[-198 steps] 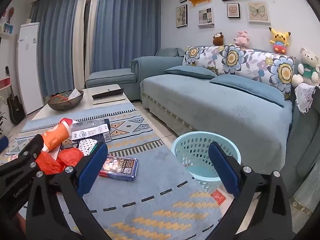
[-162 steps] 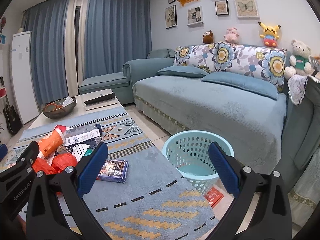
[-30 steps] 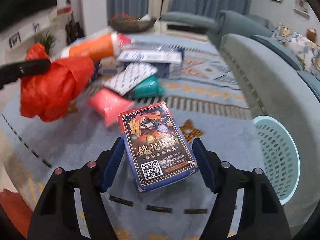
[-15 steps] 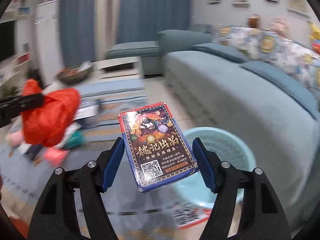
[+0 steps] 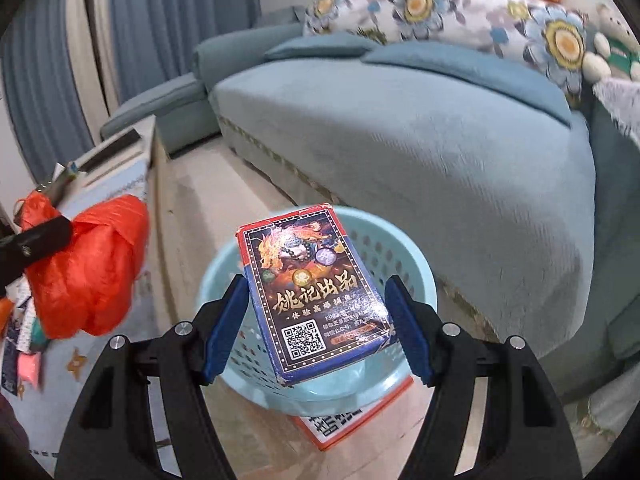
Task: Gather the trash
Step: 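Open the left gripper over the light-blue basket while the right gripper drops the card box in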
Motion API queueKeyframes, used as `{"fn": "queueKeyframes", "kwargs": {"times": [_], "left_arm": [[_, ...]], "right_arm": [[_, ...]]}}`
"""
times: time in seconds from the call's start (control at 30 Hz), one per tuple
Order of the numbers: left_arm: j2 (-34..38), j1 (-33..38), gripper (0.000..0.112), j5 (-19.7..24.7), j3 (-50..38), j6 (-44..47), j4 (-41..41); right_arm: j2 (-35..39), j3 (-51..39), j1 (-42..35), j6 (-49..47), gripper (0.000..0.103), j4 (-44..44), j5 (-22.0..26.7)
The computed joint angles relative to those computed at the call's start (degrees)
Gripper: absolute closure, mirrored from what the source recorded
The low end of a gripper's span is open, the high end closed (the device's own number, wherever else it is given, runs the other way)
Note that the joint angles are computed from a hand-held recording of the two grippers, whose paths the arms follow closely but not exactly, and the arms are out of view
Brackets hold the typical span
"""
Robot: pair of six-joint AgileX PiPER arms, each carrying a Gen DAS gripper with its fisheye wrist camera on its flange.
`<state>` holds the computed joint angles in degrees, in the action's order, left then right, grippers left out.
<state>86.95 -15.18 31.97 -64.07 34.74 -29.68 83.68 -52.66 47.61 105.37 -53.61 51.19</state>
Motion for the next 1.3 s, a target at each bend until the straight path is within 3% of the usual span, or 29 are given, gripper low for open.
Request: {"fn": "queueKeyframes", "kwargs": {"times": [0.23,0.3,0.33,0.43,0.5,0.8,1.03,1.3], "left_arm": [[9.6,-5.1,0.087,-3.1,-2.8,-5.1,3.5],[9.7,-5.1,0.064,-3.9,-2.8,-4.7,3.0],[9.1,-5.3,0.059,-4.4,-2.4,-5.0,3.0],[7.7,-4.9,0.056,-3.6,-2.6,-4.7,2.0],[5.3,-3.9,0.047,-3.1,-1.7,-2.6,-0.4],[-6.3,3.8,0.047,-0.3,3.9,6.4,-8.0],[-14.9,19.2,0.047,9.6,5.2,16.8,-17.8],[-15.8,47.8,0.047,27.5,1.2,29.7,-27.9]], "right_arm": [[3.4,4.7,-4.9,4.0,0.035,-0.3,-8.3],[3.5,5.3,-5.7,4.5,0.035,-0.6,-10.0],[3.3,5.8,-6.5,4.9,0.035,-1.1,-11.4],[1.9,6.1,-8.3,3.6,0.035,-0.8,-13.4],[0.9,6.3,-7.9,3.7,0.035,-1.0,-12.8],[-2.9,1.8,0.4,2.8,0.035,-1.5,-4.7],[1.5,-12.3,11.6,-2.7,0.035,-4.4,6.5],[13.7,-34.3,18.5,-14.3,0.035,-4.7,9.6]]}}
